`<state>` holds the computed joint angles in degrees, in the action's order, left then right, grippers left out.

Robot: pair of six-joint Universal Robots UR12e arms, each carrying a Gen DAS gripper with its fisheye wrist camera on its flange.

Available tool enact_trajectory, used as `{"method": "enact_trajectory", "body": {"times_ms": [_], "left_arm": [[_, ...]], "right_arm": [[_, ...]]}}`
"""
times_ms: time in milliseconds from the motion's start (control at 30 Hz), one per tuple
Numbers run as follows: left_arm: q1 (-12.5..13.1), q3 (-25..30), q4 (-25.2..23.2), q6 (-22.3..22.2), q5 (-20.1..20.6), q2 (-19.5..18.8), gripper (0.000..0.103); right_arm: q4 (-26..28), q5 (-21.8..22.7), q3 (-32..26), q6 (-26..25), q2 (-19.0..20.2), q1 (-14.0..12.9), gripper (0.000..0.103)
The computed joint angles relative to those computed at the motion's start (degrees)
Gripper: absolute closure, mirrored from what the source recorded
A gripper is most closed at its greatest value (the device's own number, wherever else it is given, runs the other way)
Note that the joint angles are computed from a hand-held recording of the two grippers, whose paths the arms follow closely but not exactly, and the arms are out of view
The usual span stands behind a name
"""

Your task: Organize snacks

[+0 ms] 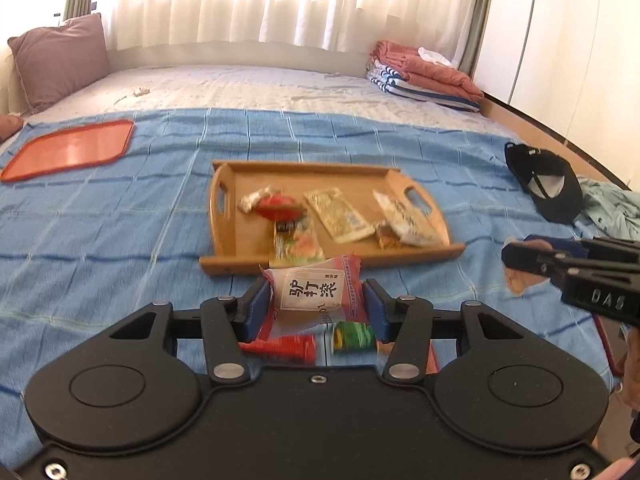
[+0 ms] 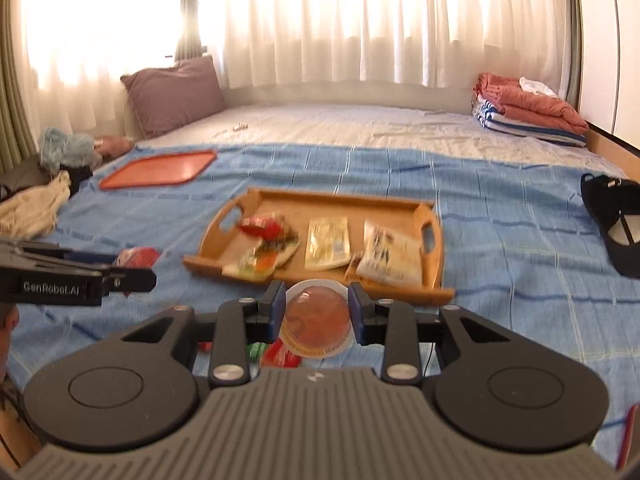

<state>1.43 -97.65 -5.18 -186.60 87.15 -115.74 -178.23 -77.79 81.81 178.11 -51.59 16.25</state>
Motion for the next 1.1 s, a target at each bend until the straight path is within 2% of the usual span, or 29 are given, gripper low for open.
{"method": "enact_trajectory", "body": {"times_ms": [267, 533, 867, 1000, 1100], "left_arm": [[-0.04, 8.43, -5.10, 0.00, 1.94, -3.55, 0.054], [0.33, 17.15, -10.90, -2.54, 2.69, -10.34, 0.054], [0.48, 24.60, -12.68, -1.47, 3.61, -18.12, 0.054], [0.64, 26.58, -13.81, -1.88, 3.34, -20.34, 0.054], [0.53, 27.23, -12.71, -0.54, 3.80, -21.41, 0.054]], "right_arm": [[5.32, 1.09, -8.75, 2.01, 3.19, -0.63, 0.064], [12.62, 3.37, -19.79, 4.19, 10.32, -0.42, 0.064], [23.06, 2.48, -33.52, 6.80, 20.08, 0.58, 0.064], [26.29, 1.66, -37.92, 7.14, 23.15, 0.87, 0.064], [27.42, 1.31, -39.76, 7.00, 24.55, 1.01, 0.064]]}}
